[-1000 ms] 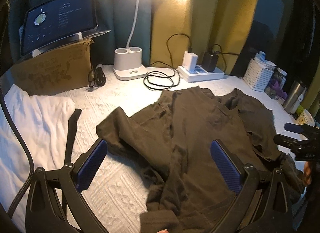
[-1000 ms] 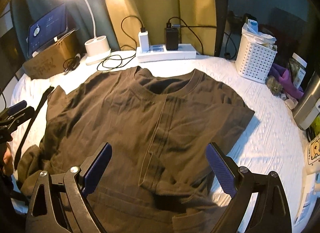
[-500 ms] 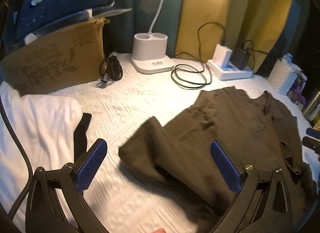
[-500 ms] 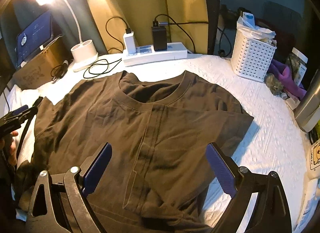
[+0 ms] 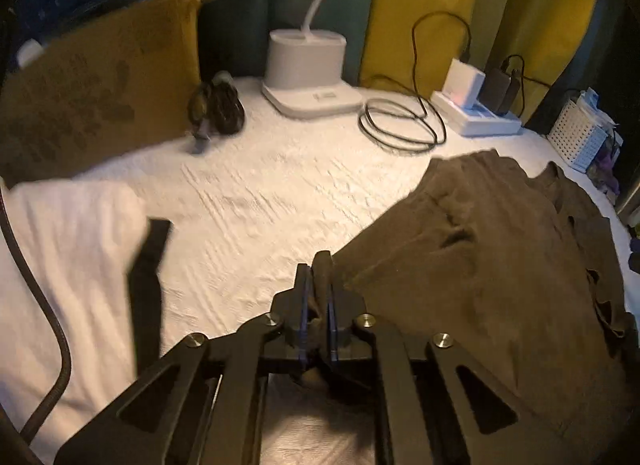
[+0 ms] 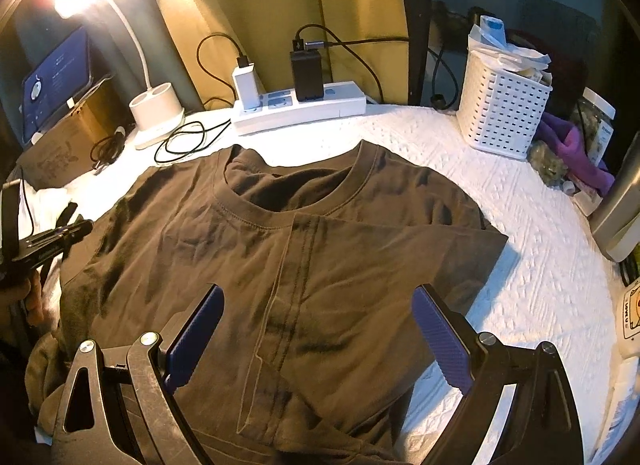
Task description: Fold small clothes
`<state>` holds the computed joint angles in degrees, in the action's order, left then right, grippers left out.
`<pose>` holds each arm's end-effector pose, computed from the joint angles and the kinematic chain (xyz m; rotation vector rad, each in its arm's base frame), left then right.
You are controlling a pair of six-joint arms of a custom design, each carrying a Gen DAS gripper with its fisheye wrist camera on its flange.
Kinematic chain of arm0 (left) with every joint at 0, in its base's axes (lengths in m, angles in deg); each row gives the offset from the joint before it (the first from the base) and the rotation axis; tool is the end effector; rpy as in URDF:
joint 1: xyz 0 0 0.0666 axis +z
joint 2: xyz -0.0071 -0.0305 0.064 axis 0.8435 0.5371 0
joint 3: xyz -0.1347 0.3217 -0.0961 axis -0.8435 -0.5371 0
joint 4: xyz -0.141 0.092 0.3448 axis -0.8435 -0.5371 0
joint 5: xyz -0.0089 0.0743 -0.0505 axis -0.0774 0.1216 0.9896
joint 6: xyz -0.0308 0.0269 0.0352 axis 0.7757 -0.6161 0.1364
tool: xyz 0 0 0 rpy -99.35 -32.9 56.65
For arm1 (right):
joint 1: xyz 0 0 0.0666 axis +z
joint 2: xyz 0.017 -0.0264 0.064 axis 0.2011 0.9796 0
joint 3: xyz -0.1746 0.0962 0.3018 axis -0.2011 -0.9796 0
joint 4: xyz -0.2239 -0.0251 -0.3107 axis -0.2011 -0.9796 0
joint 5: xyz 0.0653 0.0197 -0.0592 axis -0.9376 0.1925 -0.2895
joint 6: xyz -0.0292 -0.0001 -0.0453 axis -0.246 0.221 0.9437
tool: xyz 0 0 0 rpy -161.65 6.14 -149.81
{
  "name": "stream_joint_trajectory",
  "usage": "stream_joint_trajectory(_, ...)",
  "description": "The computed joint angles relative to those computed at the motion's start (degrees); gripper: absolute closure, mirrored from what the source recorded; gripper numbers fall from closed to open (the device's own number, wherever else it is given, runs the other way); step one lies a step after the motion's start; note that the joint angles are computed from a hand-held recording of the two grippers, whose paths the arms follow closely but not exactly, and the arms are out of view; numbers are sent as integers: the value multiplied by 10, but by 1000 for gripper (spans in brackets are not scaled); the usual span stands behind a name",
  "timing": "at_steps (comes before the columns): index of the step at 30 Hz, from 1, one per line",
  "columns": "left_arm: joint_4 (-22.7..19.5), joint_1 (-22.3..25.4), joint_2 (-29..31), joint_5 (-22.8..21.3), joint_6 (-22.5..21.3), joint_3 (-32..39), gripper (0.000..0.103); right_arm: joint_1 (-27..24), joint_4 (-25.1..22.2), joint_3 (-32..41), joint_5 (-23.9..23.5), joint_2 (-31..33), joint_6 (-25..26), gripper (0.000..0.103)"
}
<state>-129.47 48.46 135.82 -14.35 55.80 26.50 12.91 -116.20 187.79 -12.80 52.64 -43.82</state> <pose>0.6385 -0.1049 0.3850 0.1912 2.4494 -0.1795 0.5811 0.0147 0.4452 -0.0163 2.5173 0.0905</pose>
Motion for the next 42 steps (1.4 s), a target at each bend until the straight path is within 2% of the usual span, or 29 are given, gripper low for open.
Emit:
stream_joint_trajectory(4, 18, 0, -11, -24, -9, 6, 99, -1, 6, -9, -4, -9, 4, 7)
stream_joint_trajectory(8, 24, -8, -10, -57, -41, 32, 99, -7, 17, -22, -10, -22, 1, 7)
stream_joint_trajectory(12, 3, -21, 5, -71, -69, 79, 99, -13, 25, -36, -19, -34, 1, 7)
stream_joint_trajectory(15, -36, -34, 19, -51, -86, 121, 99, -21, 36, -53, -28, -46, -1, 7)
stream_joint_trajectory(23, -97, -84, 44, 9, -99, 181, 99, -38, 57, -86, -46, -71, -4, 7)
stream_joint_trajectory(25, -109, -101, 55, 7, -103, 192, 99, -42, 61, -94, -50, -77, -3, 7)
stream_joint_trajectory(29, -169, -126, 99, 30, -85, 248, 99, -50, 66, -112, -49, -90, 3, 7)
stream_joint_trajectory(33, -214, -142, 125, 47, -80, 275, 97, -61, 76, -131, -56, -104, -1, 7)
stream_joint_trajectory(35, -224, -143, 122, 63, -74, 271, 92, -66, 78, -139, -57, -109, -2, 7)
stream_joint_trajectory(37, -214, -144, 102, 81, -70, 243, 68, -69, 79, -146, -57, -113, -2, 7)
stream_joint_trajectory(38, -202, -142, 85, 91, -66, 222, 51, -69, 80, -148, -56, -115, -2, 7)
stream_joint_trajectory(39, -191, -140, 74, 103, -63, 208, 46, -70, 81, -150, -55, -116, -3, 7)
stream_joint_trajectory(42, -176, -132, 38, 139, -55, 173, 46, -69, 83, -154, -54, -120, -5, 7)
